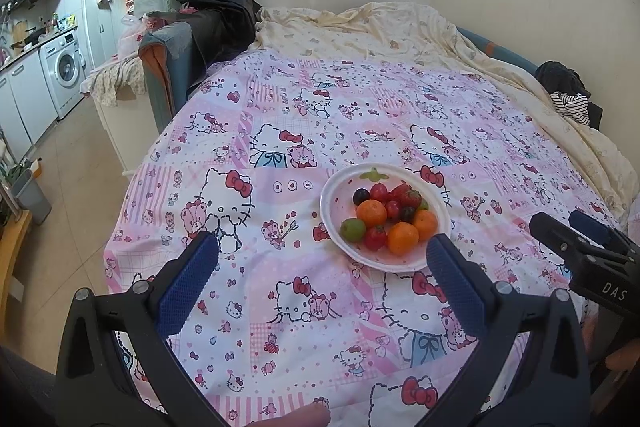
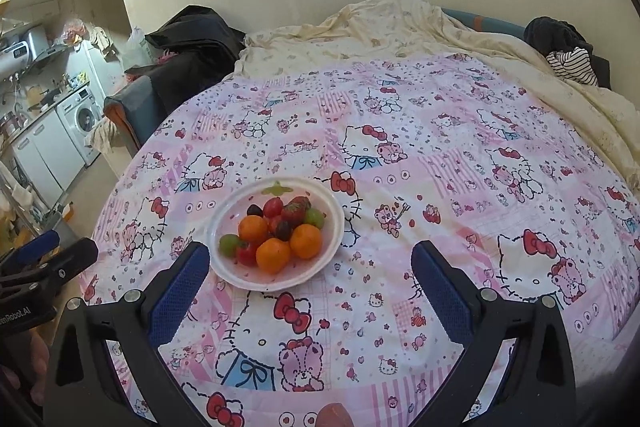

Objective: Organize fruits

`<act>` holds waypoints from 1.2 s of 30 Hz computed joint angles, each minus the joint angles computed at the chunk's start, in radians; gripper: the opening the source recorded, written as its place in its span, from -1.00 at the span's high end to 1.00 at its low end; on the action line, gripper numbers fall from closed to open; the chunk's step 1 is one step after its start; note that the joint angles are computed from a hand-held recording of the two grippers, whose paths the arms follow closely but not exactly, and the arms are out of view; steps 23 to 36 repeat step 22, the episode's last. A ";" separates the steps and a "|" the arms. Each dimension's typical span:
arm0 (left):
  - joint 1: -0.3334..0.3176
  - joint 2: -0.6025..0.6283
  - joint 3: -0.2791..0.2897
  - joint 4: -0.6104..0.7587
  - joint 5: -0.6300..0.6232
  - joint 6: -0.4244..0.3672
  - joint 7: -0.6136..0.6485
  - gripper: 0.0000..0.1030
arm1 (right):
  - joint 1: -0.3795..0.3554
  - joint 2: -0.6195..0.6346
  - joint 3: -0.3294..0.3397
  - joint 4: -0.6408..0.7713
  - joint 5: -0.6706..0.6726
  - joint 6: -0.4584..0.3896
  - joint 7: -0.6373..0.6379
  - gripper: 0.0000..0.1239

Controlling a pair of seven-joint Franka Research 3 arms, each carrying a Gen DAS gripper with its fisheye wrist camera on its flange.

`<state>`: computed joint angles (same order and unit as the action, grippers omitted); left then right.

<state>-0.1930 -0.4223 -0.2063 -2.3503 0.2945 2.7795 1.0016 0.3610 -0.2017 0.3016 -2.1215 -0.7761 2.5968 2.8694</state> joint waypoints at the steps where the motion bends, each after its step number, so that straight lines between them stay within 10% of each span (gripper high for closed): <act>1: -0.002 0.000 0.002 -0.001 -0.002 0.000 0.001 -0.99 | 0.000 -0.001 0.000 -0.001 -0.001 0.002 0.002 -0.66; 36: -0.009 -0.002 0.006 -0.003 -0.010 0.014 0.012 -0.99 | -0.002 -0.004 0.003 0.000 -0.002 0.005 0.007 -0.66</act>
